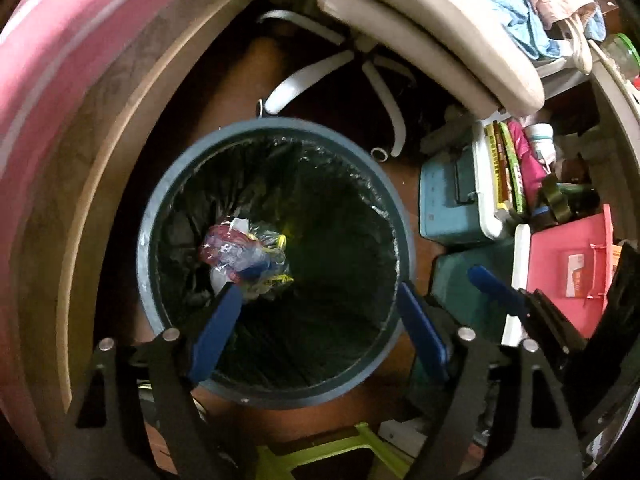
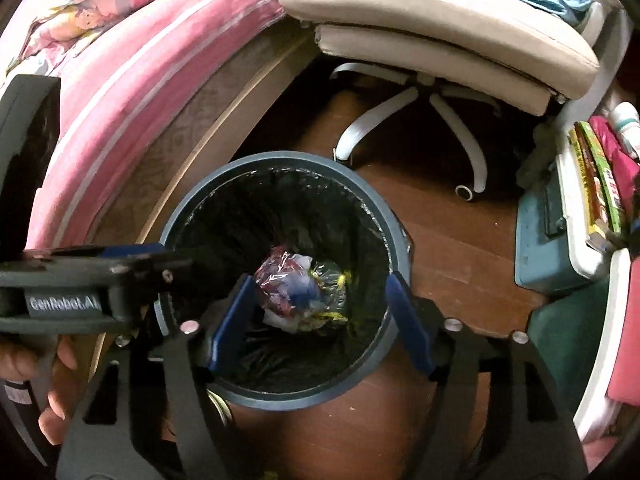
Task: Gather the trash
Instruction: 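Open both tools to drop the packs into the bin, then move both open tools back over the remaining trash on the bed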
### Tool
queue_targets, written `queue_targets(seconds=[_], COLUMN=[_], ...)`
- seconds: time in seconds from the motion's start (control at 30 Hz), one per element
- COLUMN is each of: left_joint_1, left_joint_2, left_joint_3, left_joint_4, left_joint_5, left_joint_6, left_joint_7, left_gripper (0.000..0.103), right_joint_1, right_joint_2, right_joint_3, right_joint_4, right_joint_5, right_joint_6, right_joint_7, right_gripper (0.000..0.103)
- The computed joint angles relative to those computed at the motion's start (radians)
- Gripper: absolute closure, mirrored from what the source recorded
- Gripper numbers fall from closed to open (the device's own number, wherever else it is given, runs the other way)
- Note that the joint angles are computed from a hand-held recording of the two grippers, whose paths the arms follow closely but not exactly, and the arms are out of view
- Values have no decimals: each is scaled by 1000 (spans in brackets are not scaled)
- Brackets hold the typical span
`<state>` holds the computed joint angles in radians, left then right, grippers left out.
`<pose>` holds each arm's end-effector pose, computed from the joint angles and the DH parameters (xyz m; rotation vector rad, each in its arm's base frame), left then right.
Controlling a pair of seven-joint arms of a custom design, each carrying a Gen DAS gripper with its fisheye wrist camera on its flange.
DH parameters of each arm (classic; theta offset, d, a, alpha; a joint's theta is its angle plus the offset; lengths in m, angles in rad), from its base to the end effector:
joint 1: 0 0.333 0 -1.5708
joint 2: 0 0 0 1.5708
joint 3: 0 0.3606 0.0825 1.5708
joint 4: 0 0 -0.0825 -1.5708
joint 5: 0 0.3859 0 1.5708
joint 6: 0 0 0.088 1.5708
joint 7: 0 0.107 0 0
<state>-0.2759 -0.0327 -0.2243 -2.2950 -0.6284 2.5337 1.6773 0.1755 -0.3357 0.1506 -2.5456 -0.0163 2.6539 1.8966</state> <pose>0.4703 -0.2503 0.4320 1.8881 -2.1596 0.6552 0.4194 0.1459 0.4761 -1.9622 1.9315 -0.3497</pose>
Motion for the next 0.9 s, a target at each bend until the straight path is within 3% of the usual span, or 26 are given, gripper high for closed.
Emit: queue_targets(seconds=[0.2,0.47,0.7,0.9], left_joint_1=[-10,-10,98,263], left_joint_2=[-100,-378,-670,-868], left_joint_3=[15,99,207,349], left_joint_4=[-36,-144,-236,-286], left_joint_5=[47,171,337,509], left_joint_6=[42,89,115,12], left_joint_7=[-55,-198,-360,-404], left_gripper=[17,15,13,12], right_joint_1=[7,62,149,248], right_joint_2=[-70,-119,-58,99], right_joint_3=[23,69,121,181], right_joint_4=[-1,93,260,472], right_joint_5=[1,33,63,51], right_joint_6=[20,45,71,87], right_joint_7=[16,-4,-23,-22], right_gripper=[23,19,17,14])
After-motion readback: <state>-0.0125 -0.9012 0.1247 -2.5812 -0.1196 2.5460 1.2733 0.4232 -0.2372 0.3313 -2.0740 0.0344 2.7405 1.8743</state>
